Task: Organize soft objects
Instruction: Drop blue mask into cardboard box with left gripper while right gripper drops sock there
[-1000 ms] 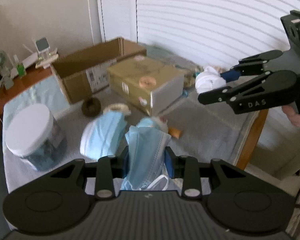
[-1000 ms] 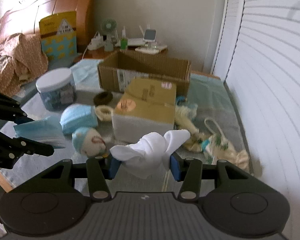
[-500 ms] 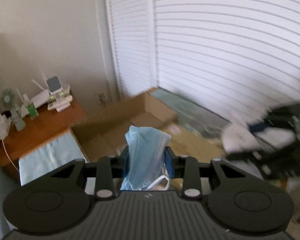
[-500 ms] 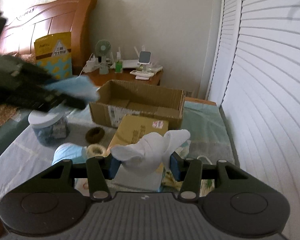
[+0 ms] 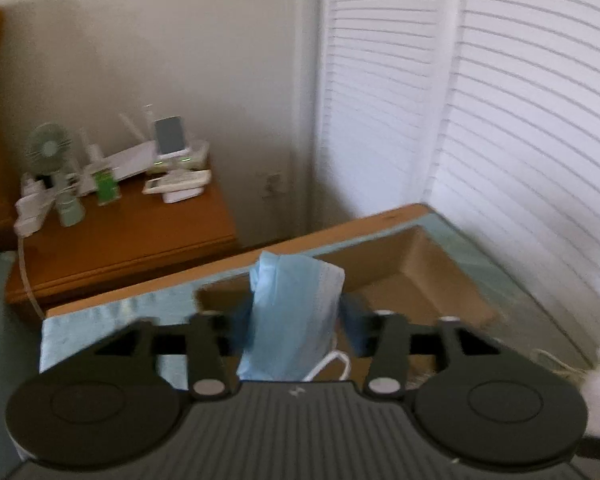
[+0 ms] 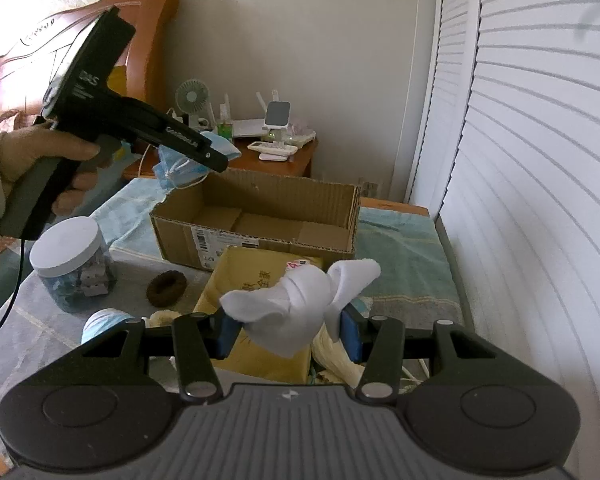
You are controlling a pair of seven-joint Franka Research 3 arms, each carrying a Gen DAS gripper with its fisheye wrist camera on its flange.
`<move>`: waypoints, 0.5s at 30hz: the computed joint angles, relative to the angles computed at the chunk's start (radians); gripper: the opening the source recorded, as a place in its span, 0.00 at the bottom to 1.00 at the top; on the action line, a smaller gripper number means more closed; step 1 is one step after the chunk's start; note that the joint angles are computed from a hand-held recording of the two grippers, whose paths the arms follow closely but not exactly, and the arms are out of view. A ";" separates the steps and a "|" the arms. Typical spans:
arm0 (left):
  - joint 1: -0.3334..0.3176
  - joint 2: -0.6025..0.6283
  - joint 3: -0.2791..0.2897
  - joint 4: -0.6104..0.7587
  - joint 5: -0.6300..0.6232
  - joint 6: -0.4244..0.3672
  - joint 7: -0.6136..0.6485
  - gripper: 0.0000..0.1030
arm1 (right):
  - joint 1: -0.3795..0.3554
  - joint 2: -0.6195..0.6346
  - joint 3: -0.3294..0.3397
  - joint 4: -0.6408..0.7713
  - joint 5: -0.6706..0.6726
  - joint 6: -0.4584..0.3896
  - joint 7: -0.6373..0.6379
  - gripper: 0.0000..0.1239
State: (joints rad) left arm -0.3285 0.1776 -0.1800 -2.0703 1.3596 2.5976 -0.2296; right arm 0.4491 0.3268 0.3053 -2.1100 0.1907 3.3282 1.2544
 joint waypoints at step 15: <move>-0.052 -0.167 -0.101 -0.175 -0.047 -0.116 -0.058 0.99 | 0.032 0.049 -0.022 0.092 0.009 -0.037 -0.024 0.45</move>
